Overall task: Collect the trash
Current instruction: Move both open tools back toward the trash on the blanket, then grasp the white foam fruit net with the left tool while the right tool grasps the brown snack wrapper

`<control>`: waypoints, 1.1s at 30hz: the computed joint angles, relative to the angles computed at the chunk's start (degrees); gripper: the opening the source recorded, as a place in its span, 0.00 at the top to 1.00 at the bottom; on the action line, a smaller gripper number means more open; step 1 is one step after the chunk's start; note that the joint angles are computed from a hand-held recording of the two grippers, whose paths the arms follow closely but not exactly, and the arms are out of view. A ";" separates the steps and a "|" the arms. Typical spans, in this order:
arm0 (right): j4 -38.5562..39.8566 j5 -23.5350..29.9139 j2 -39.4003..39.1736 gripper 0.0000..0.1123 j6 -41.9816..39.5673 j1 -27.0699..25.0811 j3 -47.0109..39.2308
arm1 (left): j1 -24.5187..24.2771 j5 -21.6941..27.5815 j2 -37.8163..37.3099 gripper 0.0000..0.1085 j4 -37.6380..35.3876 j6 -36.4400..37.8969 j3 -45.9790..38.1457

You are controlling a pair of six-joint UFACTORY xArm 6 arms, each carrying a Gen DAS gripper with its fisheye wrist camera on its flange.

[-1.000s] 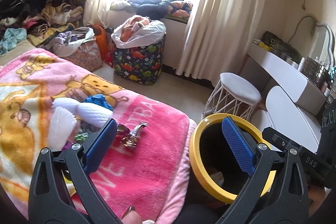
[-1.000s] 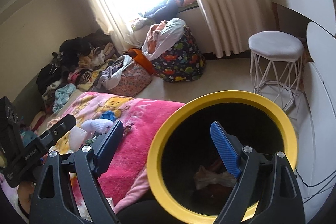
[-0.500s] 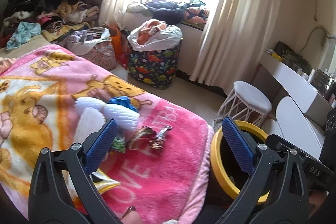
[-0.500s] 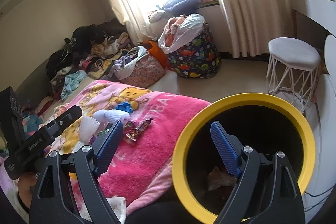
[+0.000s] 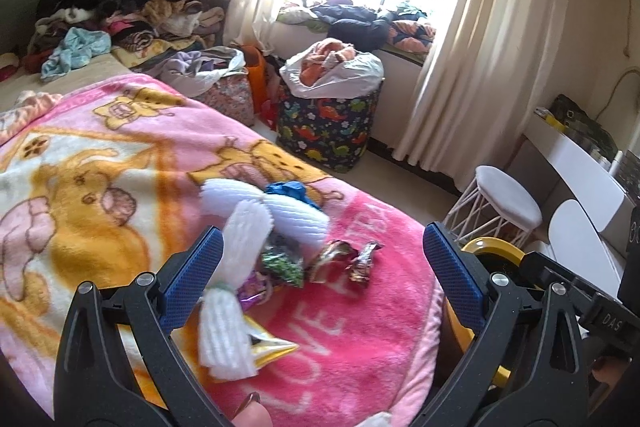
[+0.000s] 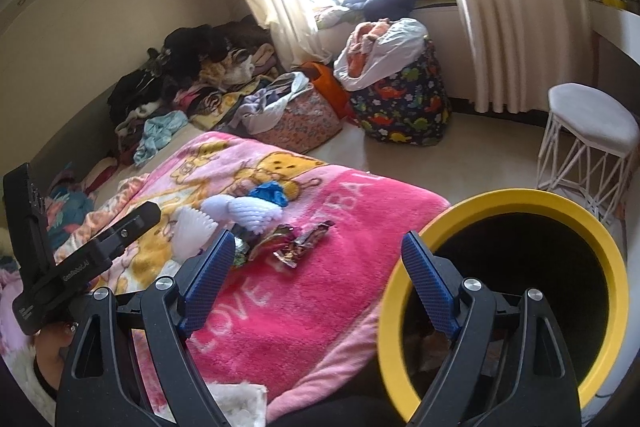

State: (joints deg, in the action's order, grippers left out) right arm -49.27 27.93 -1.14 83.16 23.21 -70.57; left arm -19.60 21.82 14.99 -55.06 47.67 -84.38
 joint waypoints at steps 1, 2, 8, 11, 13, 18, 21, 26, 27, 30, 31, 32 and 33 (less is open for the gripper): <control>0.71 -0.27 0.81 0.27 -1.12 0.01 -0.86 | 0.25 -0.06 0.01 0.15 0.14 -0.16 0.13; 1.60 -0.75 1.53 0.27 -2.33 -0.05 -1.56 | 0.61 -0.05 0.09 0.15 0.59 -0.65 0.25; 5.92 -2.03 5.09 0.27 -8.32 -0.39 -5.17 | 2.26 0.57 0.50 0.15 2.79 -2.66 1.04; 8.10 -1.79 7.27 0.27 -11.08 -0.44 -7.45 | 2.84 0.77 0.83 0.15 4.88 -4.36 1.30; 8.91 -1.82 8.49 0.27 -12.10 -0.54 -8.53 | 3.41 1.09 1.01 0.15 6.26 -5.53 1.64; 12.79 -0.17 12.28 0.27 -15.54 -0.56 -11.99 | 4.53 2.62 1.48 0.16 8.31 -7.57 2.00; 14.41 0.43 14.55 0.27 -17.17 -0.59 -14.01 | 4.85 3.32 1.60 0.22 8.45 -7.80 2.30; 16.89 1.60 18.24 0.30 -19.75 -0.73 -17.36 | 5.20 4.66 2.12 0.30 8.85 -8.18 2.19; 17.37 1.57 18.58 0.30 -20.22 -0.82 -17.55 | 5.22 4.87 2.17 0.32 8.90 -8.05 2.26; 19.54 2.17 20.69 0.33 -21.92 -1.04 -19.35 | 5.10 5.40 2.12 0.37 9.53 -8.35 2.68; 20.34 2.20 21.23 0.34 -22.48 -1.16 -19.77 | 5.06 5.50 2.09 0.39 9.82 -8.48 2.85; 20.96 2.44 21.96 0.34 -22.82 -1.28 -20.39 | 5.04 5.56 2.21 0.40 10.33 -8.72 2.91; 21.68 2.84 22.61 0.35 -23.33 -1.42 -20.97 | 5.05 5.83 2.40 0.43 10.71 -9.02 2.82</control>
State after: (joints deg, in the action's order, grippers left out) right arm -27.59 30.77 21.47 59.83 21.79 -91.54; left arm -14.54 27.65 17.39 -44.35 38.65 -81.56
